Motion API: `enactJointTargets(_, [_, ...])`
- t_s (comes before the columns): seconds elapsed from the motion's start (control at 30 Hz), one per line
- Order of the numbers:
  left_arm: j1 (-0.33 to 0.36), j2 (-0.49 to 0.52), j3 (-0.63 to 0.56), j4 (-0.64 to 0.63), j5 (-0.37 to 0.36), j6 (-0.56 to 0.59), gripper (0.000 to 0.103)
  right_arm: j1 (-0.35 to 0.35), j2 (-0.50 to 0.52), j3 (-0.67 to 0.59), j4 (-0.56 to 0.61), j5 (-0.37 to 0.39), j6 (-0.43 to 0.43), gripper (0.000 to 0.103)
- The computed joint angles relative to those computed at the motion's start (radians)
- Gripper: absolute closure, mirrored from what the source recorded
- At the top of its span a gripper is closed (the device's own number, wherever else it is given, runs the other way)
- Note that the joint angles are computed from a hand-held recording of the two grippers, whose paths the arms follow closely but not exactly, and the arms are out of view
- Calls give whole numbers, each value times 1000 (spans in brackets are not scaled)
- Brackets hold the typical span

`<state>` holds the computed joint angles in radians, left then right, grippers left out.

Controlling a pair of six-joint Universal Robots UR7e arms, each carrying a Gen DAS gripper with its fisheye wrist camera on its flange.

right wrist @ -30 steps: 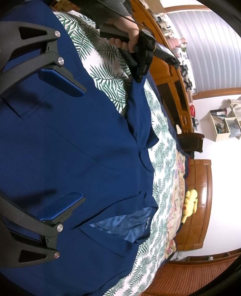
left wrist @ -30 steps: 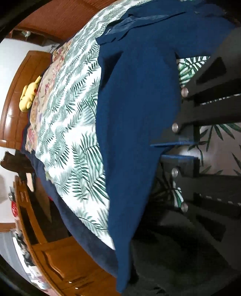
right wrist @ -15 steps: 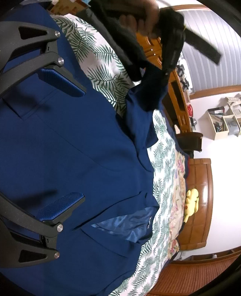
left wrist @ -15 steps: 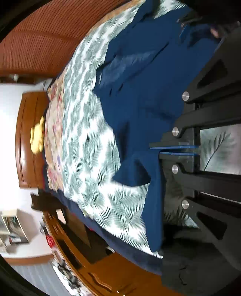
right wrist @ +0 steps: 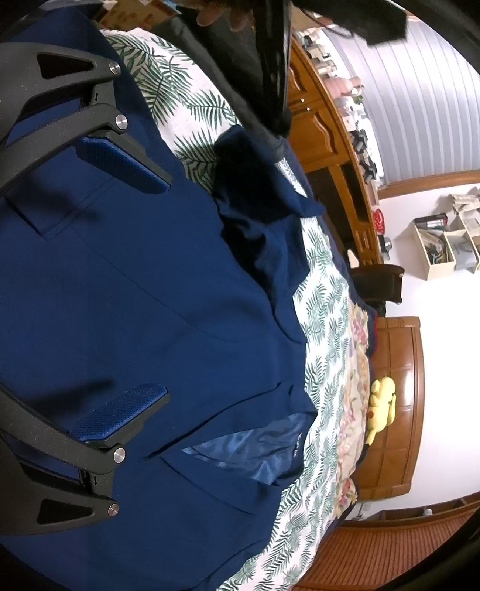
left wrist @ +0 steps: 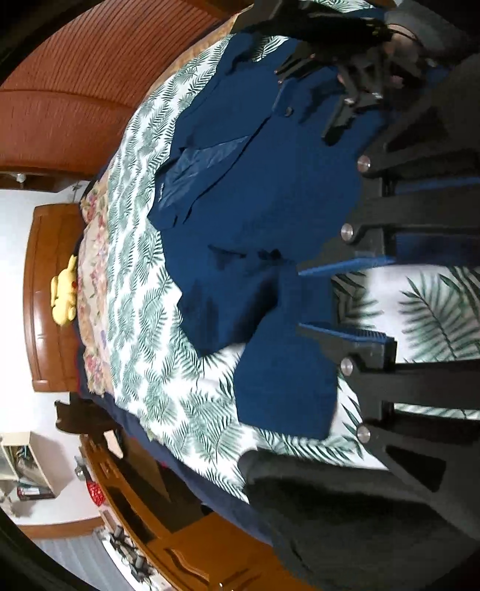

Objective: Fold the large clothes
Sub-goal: 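Carry the held sleeve with the left tool across the jacket front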

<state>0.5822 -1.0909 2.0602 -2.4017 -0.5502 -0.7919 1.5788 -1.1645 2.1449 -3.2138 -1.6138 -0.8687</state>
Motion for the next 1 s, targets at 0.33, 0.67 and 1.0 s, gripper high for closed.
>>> enactJointTargets(0.33, [109, -33, 17, 135, 48, -90, 70, 1, 0, 0, 1, -3, -1, 0])
enactJointTargets(0.67, [278, -1, -30, 139, 63, -91, 67, 2, 2, 3, 3, -11, -14, 0])
enactJointTargets(1.0, [312, 37, -68, 214, 85, -132, 64, 8, 7, -1, 15, -16, -17, 0])
